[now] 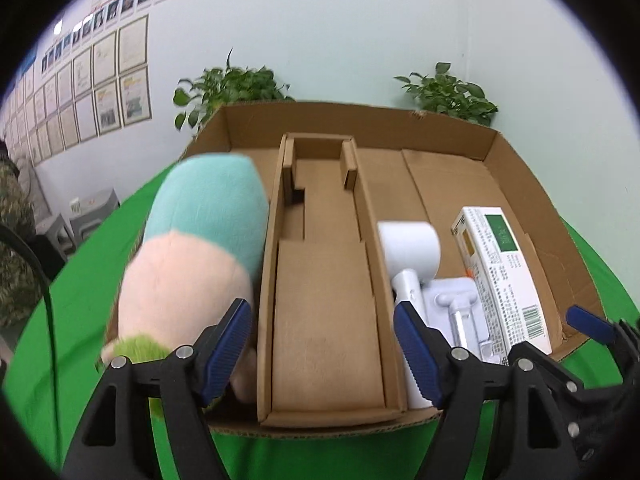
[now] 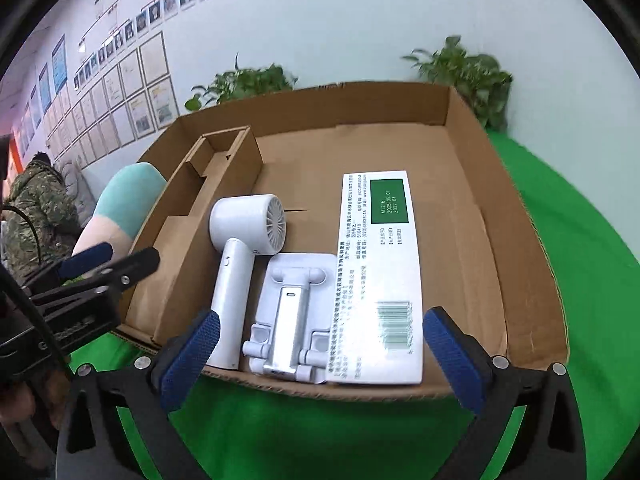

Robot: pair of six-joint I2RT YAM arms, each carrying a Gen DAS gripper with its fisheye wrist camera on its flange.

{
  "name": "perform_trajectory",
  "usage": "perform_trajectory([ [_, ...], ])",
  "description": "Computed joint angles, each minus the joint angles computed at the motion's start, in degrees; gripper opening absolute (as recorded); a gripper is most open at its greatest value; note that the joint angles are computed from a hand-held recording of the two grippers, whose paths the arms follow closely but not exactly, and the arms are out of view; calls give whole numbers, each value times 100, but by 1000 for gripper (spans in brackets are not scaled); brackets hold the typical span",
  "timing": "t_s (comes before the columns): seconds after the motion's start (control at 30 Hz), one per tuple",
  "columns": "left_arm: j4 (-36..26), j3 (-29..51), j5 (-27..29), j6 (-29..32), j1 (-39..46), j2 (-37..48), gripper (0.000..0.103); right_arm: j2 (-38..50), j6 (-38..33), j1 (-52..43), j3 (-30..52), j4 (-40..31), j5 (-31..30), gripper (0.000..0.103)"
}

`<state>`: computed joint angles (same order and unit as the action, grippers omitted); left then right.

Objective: Organize objects
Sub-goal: 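Withdraw the right gripper from the box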

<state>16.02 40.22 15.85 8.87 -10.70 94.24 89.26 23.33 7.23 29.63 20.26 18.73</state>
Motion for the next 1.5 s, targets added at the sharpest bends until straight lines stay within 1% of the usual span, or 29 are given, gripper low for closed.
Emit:
perform_trajectory([
  [0.13,96,-118,-5,21,-7,-38,73,-137,246,115,-223,42,226,102],
  [0.2,192,-222,-61,41,-50,-74,73,-39,244,126,-170,68,270,102],
  [0.27,311,-312,-119,41,-89,-79,73,-80,251,139,-282,154,305,102],
  [0.37,291,-316,-95,-6,-89,-10,73,50,289,215,-411,438,422,102],
  [0.53,349,-409,-103,-14,-78,-113,73,47,310,319,-428,441,548,102],
  [0.77,410,-564,-203,-44,-76,-319,74,-71,302,392,-412,256,647,102],
  [0.87,538,-672,-519,-65,-140,-412,79,-113,309,384,-365,128,653,102],
  [1.07,554,-745,-682,-35,-166,-539,79,-206,324,466,-318,-54,765,102],
  [1.5,425,-743,-718,18,-202,-614,79,-510,487,517,-259,-665,796,102],
])
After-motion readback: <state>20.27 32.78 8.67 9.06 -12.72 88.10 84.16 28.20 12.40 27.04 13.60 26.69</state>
